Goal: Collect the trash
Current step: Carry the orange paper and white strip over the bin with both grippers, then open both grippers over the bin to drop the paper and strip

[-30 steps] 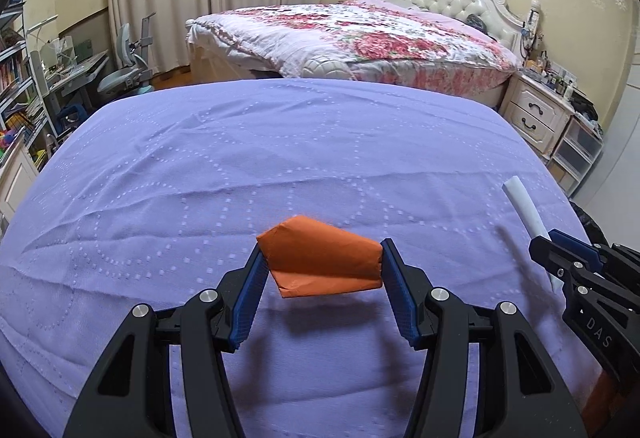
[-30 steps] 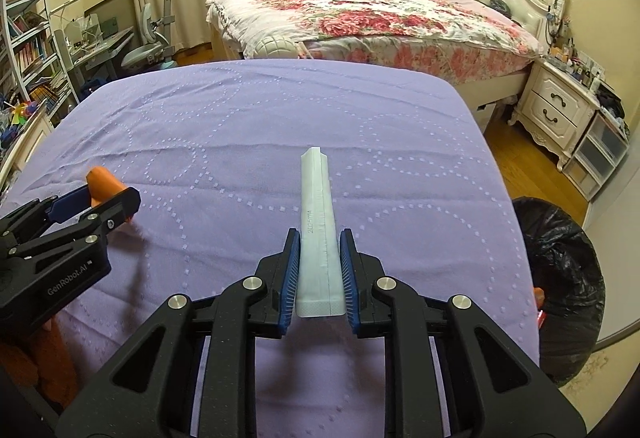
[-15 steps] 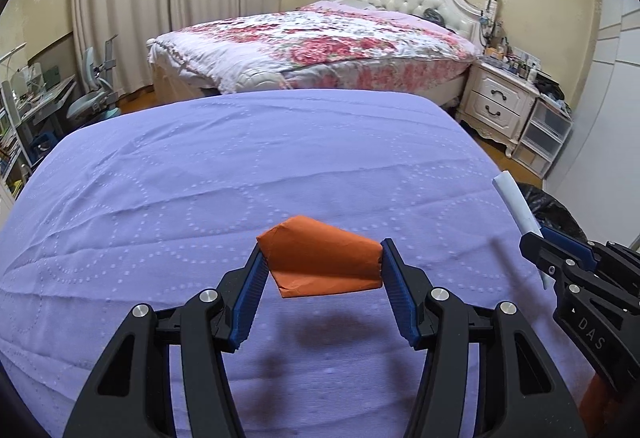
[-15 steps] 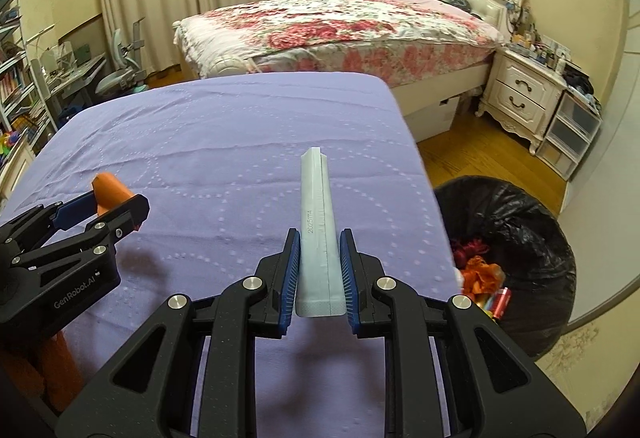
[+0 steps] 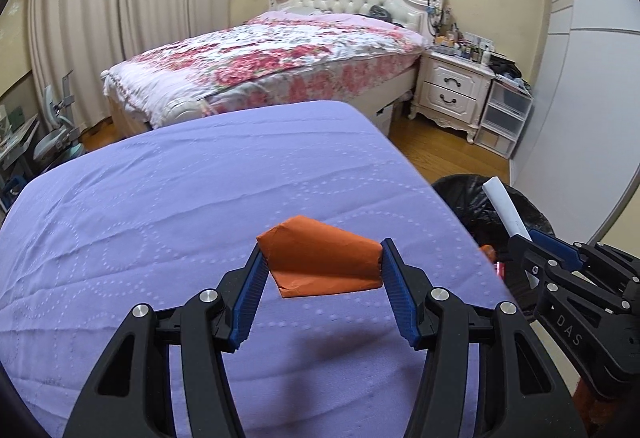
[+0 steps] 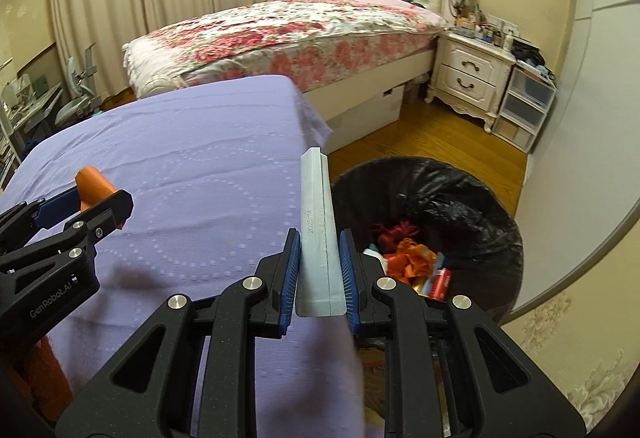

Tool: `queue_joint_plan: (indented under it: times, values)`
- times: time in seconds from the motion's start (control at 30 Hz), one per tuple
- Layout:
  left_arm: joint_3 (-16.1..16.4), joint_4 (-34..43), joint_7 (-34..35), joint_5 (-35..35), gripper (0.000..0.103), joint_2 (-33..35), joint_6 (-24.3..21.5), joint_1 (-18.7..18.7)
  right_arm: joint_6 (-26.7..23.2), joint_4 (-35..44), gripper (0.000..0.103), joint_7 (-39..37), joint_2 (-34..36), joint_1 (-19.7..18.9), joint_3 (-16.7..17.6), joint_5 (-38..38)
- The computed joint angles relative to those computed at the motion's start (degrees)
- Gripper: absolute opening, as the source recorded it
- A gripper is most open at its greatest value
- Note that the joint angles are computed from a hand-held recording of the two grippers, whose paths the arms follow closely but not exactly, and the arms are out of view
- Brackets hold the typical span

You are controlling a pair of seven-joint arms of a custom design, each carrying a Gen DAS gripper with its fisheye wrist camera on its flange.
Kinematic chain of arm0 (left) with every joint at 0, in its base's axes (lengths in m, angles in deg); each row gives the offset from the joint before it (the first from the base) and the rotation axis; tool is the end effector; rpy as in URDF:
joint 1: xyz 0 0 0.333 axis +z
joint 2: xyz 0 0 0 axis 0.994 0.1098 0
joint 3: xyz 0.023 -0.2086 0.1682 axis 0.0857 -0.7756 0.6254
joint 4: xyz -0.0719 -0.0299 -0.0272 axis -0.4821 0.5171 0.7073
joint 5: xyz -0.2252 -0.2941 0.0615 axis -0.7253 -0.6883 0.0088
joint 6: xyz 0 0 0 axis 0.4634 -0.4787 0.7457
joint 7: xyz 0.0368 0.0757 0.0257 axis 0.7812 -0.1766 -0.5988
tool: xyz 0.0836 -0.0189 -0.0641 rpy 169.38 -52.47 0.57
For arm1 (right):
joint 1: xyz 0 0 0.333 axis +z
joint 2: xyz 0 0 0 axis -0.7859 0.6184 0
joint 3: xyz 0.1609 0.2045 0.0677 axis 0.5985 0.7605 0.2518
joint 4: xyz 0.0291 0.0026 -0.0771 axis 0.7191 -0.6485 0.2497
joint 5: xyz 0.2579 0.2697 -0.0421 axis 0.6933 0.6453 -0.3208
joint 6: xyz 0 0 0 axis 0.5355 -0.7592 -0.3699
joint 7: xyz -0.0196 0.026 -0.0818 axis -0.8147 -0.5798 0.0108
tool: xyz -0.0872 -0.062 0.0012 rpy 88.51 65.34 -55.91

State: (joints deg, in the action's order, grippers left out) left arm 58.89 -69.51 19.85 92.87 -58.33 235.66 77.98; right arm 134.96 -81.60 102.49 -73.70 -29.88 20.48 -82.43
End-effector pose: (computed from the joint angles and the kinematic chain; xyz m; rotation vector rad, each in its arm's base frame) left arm 0.5238 -0.1191 0.4678 -1.6177 1.8684 -0.8644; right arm 0.5071 0.2892 0.4606 -1.7831 1.6988 -0.7185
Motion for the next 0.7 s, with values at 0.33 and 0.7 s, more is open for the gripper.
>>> queue_joint_plan:
  times: [0.33,0.7]
  values:
    - [-2.6,5.4,-0.5,1.7,0.056,5.0,0.6,-1.6,-0.7,-3.6,0.02,5.2,-3.2,-3.5,-0.2,-3.4]
    - [-3.8,14.5,-6.9,10.2,0.056,12.5,0.1,-2.9,-2.3,-3.0,0.02,8.9,-2.8,-6.2,-0.5,-6.6]
